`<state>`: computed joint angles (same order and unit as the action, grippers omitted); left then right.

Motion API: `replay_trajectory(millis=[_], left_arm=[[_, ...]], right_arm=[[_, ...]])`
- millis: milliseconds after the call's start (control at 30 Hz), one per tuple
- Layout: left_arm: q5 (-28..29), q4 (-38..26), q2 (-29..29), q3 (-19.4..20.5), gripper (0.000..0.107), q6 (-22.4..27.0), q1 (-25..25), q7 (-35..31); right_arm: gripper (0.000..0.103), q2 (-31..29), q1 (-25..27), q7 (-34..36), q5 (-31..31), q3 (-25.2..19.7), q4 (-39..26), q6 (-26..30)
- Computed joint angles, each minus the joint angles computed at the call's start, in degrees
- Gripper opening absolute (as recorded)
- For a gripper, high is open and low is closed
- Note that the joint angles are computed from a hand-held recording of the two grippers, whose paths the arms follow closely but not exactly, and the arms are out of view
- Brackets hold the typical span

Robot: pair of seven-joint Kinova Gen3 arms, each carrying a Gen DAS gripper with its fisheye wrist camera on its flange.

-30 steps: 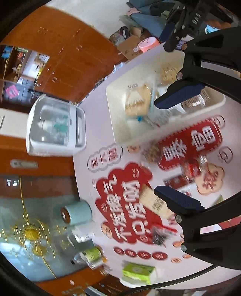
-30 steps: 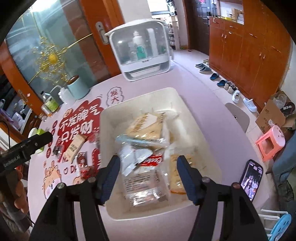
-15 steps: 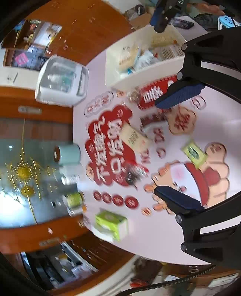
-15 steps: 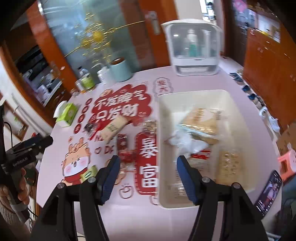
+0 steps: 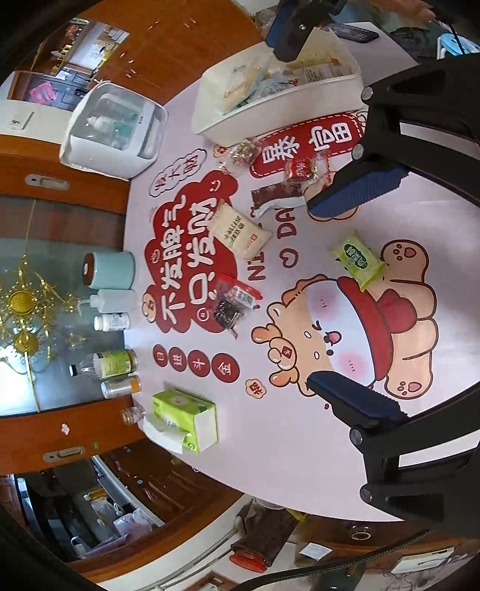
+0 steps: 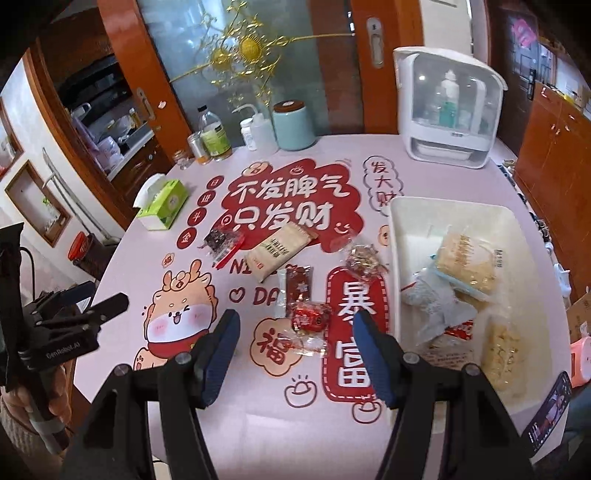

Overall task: Organize snacks
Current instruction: 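Move both grippers back over the remaining snacks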

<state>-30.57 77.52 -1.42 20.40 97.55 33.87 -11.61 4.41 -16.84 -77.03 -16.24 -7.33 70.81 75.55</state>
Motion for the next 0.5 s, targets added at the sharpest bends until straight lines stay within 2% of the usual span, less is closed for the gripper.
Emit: replay_trajectory(millis=[267,500], left_arm=[[7.2,6.6,-0.2,-2.8,0.084,-9.2,-3.6,-5.2],[12.0,10.6,1.3,-4.6,0.084,-14.7,-5.3,-10.4]], right_arm=[[0.064,3.4,-4.8,-5.3,5.7,-1.8,1.3,-0.9],[0.064,7.2,-7.1,-9.9,9.1,-1.6,2.0,-0.5]])
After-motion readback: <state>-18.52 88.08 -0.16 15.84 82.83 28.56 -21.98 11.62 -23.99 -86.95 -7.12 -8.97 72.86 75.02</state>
